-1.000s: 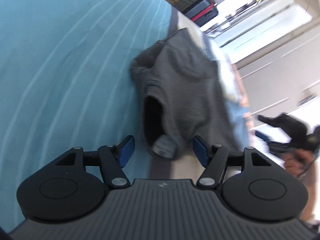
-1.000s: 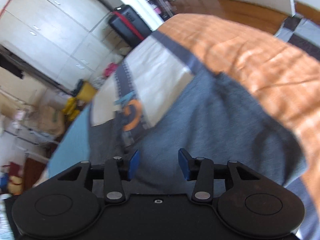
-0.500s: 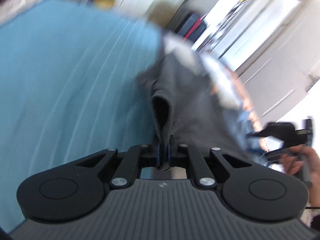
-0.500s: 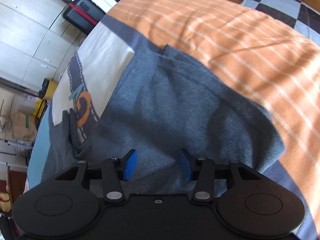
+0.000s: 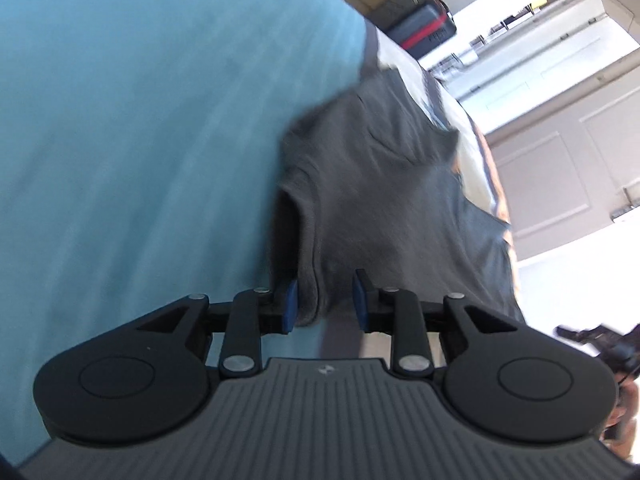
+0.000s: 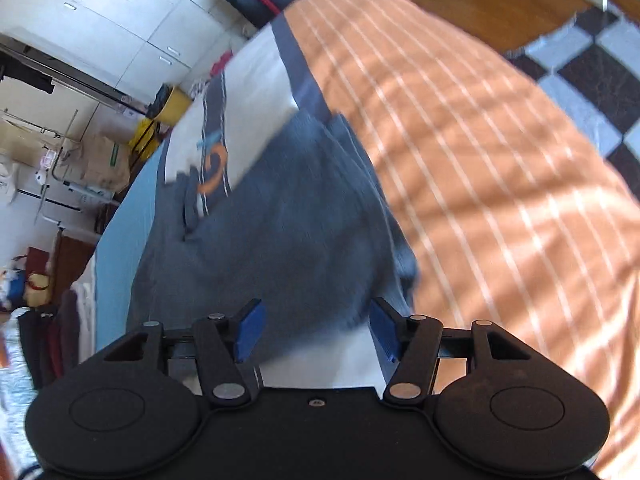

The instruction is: Fold clothes

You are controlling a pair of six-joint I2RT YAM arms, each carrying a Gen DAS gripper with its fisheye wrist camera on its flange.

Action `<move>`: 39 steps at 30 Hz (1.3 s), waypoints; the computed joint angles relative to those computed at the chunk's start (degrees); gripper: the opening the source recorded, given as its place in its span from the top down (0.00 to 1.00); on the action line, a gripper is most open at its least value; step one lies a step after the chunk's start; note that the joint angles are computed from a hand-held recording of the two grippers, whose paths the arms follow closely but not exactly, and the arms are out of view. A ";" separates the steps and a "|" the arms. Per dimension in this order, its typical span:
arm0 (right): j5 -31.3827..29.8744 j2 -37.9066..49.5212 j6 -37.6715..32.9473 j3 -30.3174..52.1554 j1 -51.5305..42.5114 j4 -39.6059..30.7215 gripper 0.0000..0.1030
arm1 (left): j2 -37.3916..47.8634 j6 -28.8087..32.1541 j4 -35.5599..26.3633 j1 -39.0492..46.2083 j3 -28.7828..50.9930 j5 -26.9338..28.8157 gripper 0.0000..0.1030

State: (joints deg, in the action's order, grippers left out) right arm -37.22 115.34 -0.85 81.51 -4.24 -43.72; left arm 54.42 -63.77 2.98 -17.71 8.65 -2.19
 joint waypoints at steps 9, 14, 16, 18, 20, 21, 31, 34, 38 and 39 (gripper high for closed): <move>-19.90 12.31 8.19 -6.67 -4.33 13.00 0.38 | 7.07 -1.06 0.43 -6.43 3.16 -8.50 0.61; -16.72 10.33 25.90 -15.47 -1.36 43.87 0.41 | 9.69 1.52 -4.51 -10.98 7.03 -16.06 0.61; -8.18 6.05 23.34 -20.96 0.62 53.97 0.72 | 9.87 1.32 -4.85 -11.34 7.03 -16.70 0.61; -3.88 1.86 16.30 -26.22 1.63 62.92 0.85 | 8.62 0.85 -5.38 -11.32 6.63 -16.40 0.61; -7.57 -2.66 13.77 -31.77 0.21 70.00 0.87 | 6.44 0.28 -6.19 -11.24 6.00 -15.78 0.61; -9.30 -5.27 12.01 -33.82 -0.59 70.95 0.88 | 5.46 0.12 -5.68 -10.96 5.39 -15.14 0.61; 6.49 -6.19 -5.31 -38.50 -2.42 61.24 0.80 | 3.37 2.35 -0.67 -3.57 1.91 -5.14 0.57; 8.15 -7.82 -2.49 -36.55 -2.50 57.56 0.68 | -0.12 2.18 -1.33 -2.15 0.66 -6.06 0.55; 9.94 -11.20 -3.77 -35.03 -1.94 57.09 0.68 | -4.04 2.13 -2.54 -0.65 -0.62 -8.87 0.55; 9.37 -11.38 -3.81 -33.50 -1.51 56.41 0.67 | -4.14 2.49 -2.18 -0.13 -0.78 -8.89 0.55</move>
